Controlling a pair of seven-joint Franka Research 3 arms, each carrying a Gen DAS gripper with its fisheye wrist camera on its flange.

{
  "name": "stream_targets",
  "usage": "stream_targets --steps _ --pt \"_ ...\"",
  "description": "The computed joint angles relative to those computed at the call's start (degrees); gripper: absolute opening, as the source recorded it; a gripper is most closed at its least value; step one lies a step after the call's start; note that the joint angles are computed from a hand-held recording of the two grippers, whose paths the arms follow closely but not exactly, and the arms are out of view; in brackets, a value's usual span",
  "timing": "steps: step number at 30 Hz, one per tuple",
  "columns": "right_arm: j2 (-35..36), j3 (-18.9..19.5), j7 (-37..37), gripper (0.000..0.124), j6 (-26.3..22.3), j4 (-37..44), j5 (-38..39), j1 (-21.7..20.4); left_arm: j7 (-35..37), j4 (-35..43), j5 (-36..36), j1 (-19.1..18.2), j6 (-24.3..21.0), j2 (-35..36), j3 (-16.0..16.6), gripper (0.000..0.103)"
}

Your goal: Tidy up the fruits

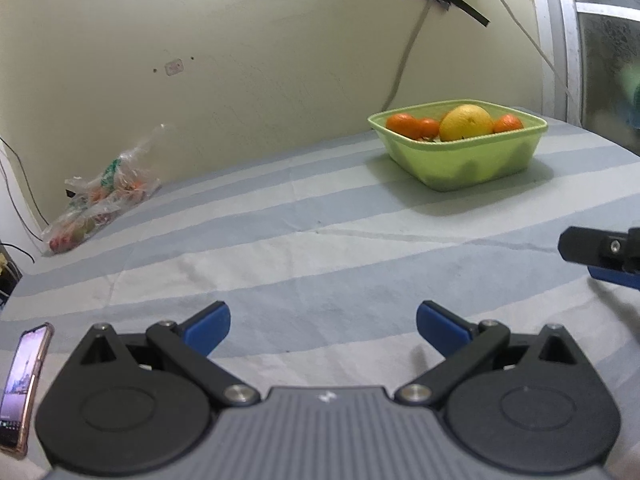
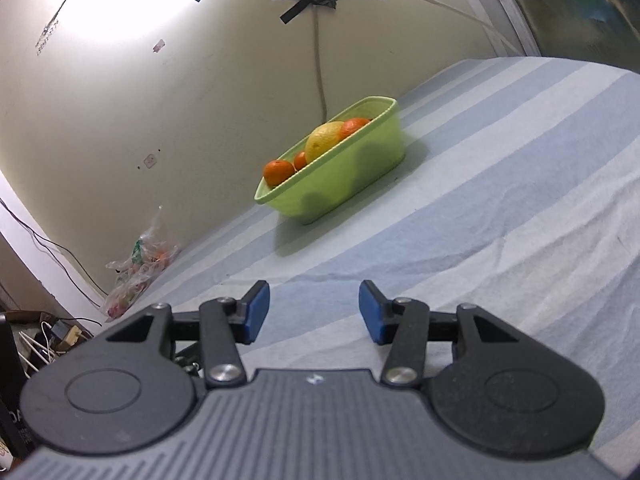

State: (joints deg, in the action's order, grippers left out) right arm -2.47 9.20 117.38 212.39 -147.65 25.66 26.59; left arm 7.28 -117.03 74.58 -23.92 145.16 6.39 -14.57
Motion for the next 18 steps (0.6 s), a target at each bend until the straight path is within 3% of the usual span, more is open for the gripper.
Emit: stream_targets --steps 8,18 --pt "0.0 0.4 -0.9 0.052 0.1 0.1 2.1 0.3 3.1 0.5 -3.7 0.0 -0.2 0.7 0.0 0.103" --pt "-0.2 0.4 -1.5 0.052 0.1 0.1 2.6 0.4 2.2 0.4 -3.0 -0.4 -1.2 0.5 0.2 0.103"
